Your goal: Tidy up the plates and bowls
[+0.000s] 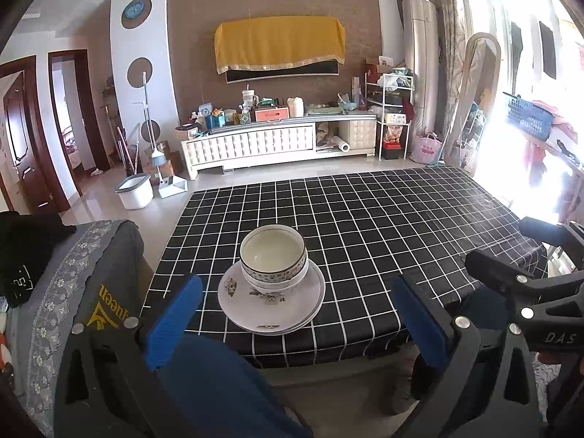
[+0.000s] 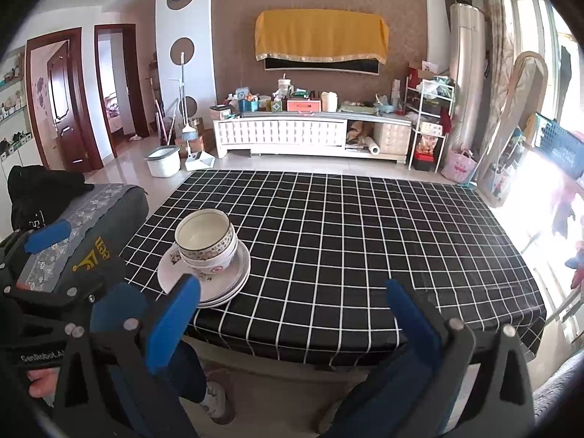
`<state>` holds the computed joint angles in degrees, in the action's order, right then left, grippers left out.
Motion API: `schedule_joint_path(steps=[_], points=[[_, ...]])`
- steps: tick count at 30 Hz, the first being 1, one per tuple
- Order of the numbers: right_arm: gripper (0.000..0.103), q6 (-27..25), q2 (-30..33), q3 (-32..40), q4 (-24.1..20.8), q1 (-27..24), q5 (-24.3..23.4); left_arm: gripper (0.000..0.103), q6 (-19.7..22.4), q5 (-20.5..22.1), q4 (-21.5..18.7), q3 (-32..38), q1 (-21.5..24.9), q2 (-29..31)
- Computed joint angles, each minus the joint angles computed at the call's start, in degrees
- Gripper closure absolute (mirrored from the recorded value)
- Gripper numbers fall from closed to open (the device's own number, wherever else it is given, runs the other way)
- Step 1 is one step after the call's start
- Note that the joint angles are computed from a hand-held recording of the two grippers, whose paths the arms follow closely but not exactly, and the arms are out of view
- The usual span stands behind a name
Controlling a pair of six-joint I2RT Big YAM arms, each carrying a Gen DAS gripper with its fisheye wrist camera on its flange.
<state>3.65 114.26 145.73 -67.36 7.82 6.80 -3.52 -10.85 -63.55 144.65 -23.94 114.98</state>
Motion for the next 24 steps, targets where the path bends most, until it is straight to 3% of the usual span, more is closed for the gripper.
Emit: schedule_joint_path(steps=[24], points=[[0.0,0.1,-0.4,-1.0,0.3,0.1,0.7,0.0,-0.9,1.6,-0.6,0.3,0.4,0.1]])
